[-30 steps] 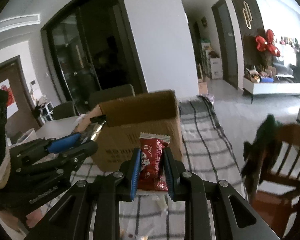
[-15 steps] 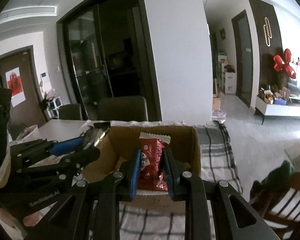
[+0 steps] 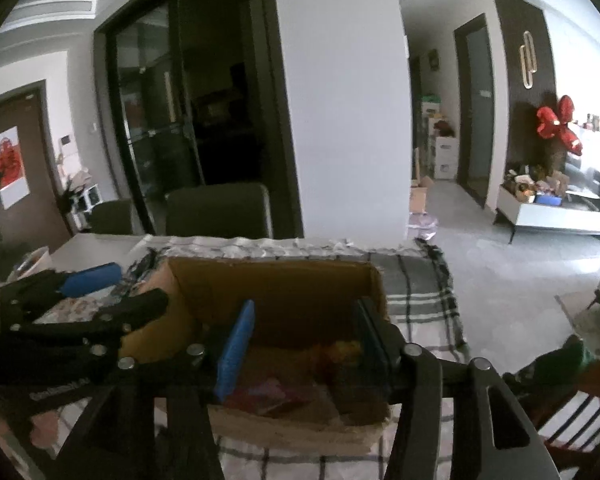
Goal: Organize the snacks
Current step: 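Carry the chocolate bar and red snack over the box and open both grippers, then grasp the dark green packet with the left gripper while the right grasps the pale white candy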
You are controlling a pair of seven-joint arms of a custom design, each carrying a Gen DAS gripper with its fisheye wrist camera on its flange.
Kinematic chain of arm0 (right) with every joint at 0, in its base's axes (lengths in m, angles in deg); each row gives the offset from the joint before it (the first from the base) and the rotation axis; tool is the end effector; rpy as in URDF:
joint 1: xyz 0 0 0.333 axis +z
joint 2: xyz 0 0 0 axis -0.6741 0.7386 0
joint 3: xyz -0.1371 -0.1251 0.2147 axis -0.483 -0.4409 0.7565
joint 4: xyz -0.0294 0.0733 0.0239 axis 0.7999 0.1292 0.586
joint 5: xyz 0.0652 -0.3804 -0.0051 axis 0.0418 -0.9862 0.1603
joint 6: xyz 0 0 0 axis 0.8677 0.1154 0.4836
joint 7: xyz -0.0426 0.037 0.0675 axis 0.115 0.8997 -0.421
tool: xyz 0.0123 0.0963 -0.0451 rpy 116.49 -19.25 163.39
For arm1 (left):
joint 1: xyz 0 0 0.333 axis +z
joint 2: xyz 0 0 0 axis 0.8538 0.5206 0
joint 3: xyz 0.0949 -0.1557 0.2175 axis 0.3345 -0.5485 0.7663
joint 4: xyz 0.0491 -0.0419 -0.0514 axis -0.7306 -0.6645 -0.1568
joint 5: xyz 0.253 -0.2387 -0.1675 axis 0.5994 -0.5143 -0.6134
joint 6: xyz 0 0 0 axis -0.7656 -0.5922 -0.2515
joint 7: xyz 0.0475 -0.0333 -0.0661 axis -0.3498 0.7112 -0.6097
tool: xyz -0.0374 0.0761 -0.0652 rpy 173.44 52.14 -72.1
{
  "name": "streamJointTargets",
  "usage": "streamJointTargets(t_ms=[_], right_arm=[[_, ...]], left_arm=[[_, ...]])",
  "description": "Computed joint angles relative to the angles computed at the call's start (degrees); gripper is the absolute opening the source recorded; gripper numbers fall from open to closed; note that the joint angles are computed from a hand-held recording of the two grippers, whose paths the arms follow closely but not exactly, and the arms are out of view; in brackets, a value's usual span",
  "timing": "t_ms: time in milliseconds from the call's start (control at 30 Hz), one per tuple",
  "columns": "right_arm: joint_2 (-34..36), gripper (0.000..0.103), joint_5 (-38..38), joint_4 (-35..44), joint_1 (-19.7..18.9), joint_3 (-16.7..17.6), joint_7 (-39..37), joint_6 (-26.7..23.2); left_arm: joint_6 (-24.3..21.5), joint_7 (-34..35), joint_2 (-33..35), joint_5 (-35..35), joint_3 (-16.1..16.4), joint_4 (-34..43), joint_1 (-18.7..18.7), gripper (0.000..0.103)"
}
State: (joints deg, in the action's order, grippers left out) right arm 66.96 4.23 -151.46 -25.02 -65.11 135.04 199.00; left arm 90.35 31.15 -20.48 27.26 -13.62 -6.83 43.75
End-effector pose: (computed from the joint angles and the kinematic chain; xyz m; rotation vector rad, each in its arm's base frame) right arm 0.6740 0.2002 0.4591 -1.6673 1.3809 -0.7222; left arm 0.6510 -0.2058 0.4802 -1.5010 1.7817 -0.8884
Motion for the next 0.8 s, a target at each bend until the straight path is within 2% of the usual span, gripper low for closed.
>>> streamJointTargets(t_ms=[67, 200, 233, 300, 367, 400, 467, 500, 567, 633, 700, 767, 800], right_arm=[[-1.6, 0.053, -0.8, -2.6, 2.7, -3.2, 1.7, 1.3], [-4.7, 0.053, -2.2, -7.8, 6.2, -7.1, 3.2, 4.1], [-5.6, 0.053, -2.8, -9.3, 8.7, -9.8, 3.9, 4.5], [-6.4, 0.053, -4.0, -10.8, 15.0, -16.9, 6.6, 4.1], [-7.9, 0.053, -5.3, -13.2, 18.7, -20.9, 8.7, 4.5], [-8.4, 0.053, -6.0, -14.2, 20.7, -23.1, 9.8, 4.4], [-10.2, 0.053, -6.9, -17.1, 22.0, -24.2, 11.4, 5.7], [-10.7, 0.053, -7.0, -18.3, 24.0, -26.2, 12.0, 6.2], [-10.8, 0.053, -6.4, -21.0, 32.6, -34.9, 12.9, 7.8], [-10.3, 0.053, -4.3, -23.4, 41.7, -43.7, 12.4, 8.5], [-9.9, 0.053, -2.3, -24.8, 46.7, -48.1, 11.5, 8.5], [-10.1, 0.053, -0.7, -26.5, 49.8, -50.4, 10.2, 8.4], [-10.3, 0.053, 0.0, -26.9, 50.2, -50.3, 9.6, 8.1]], left_arm=[[0.8, -5.5, -2.0, 5.6, 3.3, -2.5, -2.7, 0.075], [1.0, -15.9, -6.2, 16.9, 5.5, -6.8, -4.5, 0.083], [0.8, -20.8, -7.6, 21.7, 6.5, -8.1, -5.4, 0.084], [0.2, -27.2, -9.5, 28.3, 7.0, -9.7, -5.7, 0.086], [-1.1, -35.2, -12.1, 37.5, 7.0, -12.0, -6.1, 0.087], [-1.6, -36.6, -12.8, 39.5, 6.5, -12.7, -5.8, 0.087], [-2.6, -41.8, -14.8, 45.9, 5.5, -15.3, -5.2, 0.087], [-3.0, -43.3, -15.4, 47.6, 4.9, -16.1, -4.7, 0.087], [-4.3, -46.3, -16.9, 50.5, 3.5, -18.5, -3.6, 0.087], [-4.9, -46.9, -17.8, 50.4, 2.1, -20.0, -2.3, 0.087], [-4.2, -45.9, -18.1, 49.1, 0.8, -21.5, -0.8, 0.087], [-4.3, -44.4, -18.2, 47.2, -0.6, -22.6, 0.6, 0.087], [-4.0, -44.0, -18.3, 46.7, -1.2, -23.4, 1.4, 0.087]])
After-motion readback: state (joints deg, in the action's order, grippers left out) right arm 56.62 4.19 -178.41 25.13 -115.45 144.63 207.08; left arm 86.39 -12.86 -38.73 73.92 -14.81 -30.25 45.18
